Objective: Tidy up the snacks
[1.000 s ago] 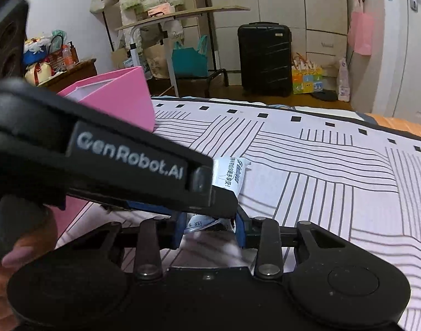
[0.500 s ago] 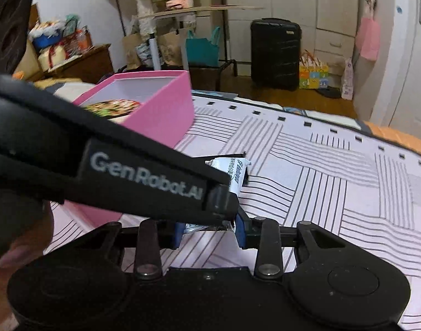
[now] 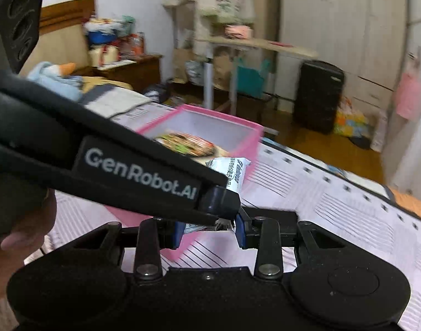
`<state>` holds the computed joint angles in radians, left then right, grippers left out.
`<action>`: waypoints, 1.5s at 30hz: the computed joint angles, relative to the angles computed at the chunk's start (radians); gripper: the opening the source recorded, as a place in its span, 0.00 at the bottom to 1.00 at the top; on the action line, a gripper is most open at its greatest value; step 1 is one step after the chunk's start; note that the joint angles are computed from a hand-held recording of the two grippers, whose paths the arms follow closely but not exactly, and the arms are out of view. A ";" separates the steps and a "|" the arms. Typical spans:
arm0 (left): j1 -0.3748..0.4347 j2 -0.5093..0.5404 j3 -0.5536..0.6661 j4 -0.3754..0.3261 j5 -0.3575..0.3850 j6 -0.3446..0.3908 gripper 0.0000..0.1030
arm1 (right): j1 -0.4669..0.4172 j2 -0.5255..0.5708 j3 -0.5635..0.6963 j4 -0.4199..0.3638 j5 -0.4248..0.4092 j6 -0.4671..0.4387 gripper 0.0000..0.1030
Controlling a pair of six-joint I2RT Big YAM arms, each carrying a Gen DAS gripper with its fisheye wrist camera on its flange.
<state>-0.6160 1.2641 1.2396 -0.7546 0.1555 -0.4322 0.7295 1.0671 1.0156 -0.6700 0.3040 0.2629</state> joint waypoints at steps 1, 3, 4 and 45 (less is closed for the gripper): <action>0.010 -0.014 -0.010 0.003 -0.005 0.001 0.44 | -0.006 0.010 -0.001 0.033 -0.026 -0.019 0.40; 0.040 -0.037 -0.028 0.010 -0.015 0.002 0.44 | -0.015 0.036 0.004 0.078 -0.077 -0.056 0.40; 0.053 -0.046 -0.035 0.012 -0.021 0.002 0.44 | -0.021 0.055 0.012 0.090 -0.102 -0.073 0.40; -0.112 0.103 -0.116 0.297 -0.395 -0.255 0.47 | -0.559 0.309 -0.006 0.214 -0.574 -0.023 0.57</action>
<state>-0.7280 1.3667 1.1241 -0.4572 -0.2396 -0.6872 0.1702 1.3765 1.0101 -0.4565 -0.2697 0.2402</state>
